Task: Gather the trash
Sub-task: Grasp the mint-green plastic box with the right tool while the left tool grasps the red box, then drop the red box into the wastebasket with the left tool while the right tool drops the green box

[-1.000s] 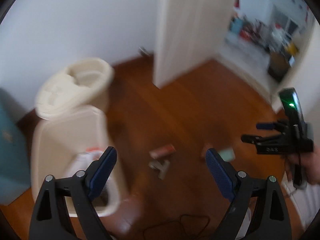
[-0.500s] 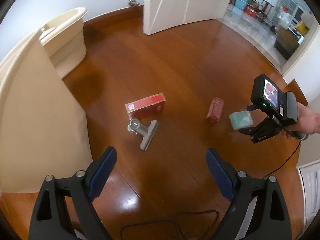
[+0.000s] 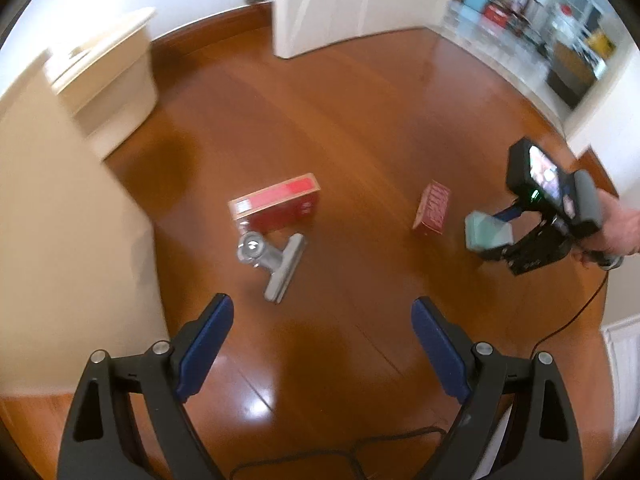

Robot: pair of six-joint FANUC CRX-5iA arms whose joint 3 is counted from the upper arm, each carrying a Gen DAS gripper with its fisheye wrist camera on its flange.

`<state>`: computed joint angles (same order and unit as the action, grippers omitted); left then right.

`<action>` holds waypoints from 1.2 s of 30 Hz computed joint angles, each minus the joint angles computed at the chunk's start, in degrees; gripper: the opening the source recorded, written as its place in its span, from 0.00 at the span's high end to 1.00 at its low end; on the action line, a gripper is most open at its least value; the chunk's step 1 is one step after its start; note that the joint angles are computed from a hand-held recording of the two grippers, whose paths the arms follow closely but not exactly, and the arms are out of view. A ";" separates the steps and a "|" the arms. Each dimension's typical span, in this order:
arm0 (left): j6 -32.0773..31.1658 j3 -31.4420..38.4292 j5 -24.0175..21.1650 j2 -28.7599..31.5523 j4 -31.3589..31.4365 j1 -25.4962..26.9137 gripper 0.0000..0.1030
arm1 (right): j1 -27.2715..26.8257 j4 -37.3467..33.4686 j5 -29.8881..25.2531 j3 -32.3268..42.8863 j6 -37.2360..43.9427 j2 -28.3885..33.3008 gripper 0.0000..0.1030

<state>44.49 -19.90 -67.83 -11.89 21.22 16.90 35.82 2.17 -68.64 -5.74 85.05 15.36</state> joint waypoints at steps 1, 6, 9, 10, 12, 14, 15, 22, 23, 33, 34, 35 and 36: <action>-0.69 -0.05 0.93 0.44 -0.07 -1.26 0.11 | -0.47 -1.24 2.54 -2.31 -1.82 -2.86 0.40; -3.38 1.29 6.27 4.38 -0.40 -10.35 0.11 | 0.01 -2.07 13.11 -14.43 -14.89 -16.69 0.42; -4.13 3.91 9.33 9.41 -2.33 -18.43 0.11 | 0.75 -0.23 19.73 -21.32 -27.86 -24.68 0.42; -4.04 4.78 9.91 11.02 -2.97 -20.49 0.11 | 2.47 1.33 21.77 -24.36 -34.10 -28.25 0.42; -2.56 6.64 10.37 14.02 -4.17 -23.33 0.11 | 2.81 2.35 23.91 -27.26 -38.57 -31.37 0.42; 0.67 8.64 10.72 16.72 -6.33 -25.33 0.11 | 2.71 3.17 25.09 -28.67 -42.05 -33.39 0.42; 2.23 9.63 10.42 17.86 -7.20 -25.92 0.11 | 3.22 3.64 25.49 -29.18 -43.45 -34.03 0.42; 6.62 13.00 8.40 22.01 -11.66 -27.20 0.72 | 2.80 6.40 27.73 -27.57 -46.88 -34.85 0.42; 7.44 12.85 8.20 21.88 -11.04 -26.52 0.72 | 2.99 7.09 27.96 -27.77 -47.68 -35.27 0.42; 3.54 8.38 6.29 11.34 0.07 -15.69 0.72 | 5.54 20.75 29.96 -26.90 -59.15 -35.24 0.42; 2.83 8.78 4.88 9.21 2.03 -13.07 0.72 | 5.93 22.12 29.64 -25.56 -59.77 -34.82 0.42; 2.36 9.18 4.09 8.06 3.05 -11.55 0.72 | 6.29 22.79 29.38 -24.12 -59.94 -34.16 0.42; 1.82 9.70 2.91 6.39 4.49 -9.24 0.72 | 6.76 23.11 28.94 -22.73 -59.60 -33.72 0.42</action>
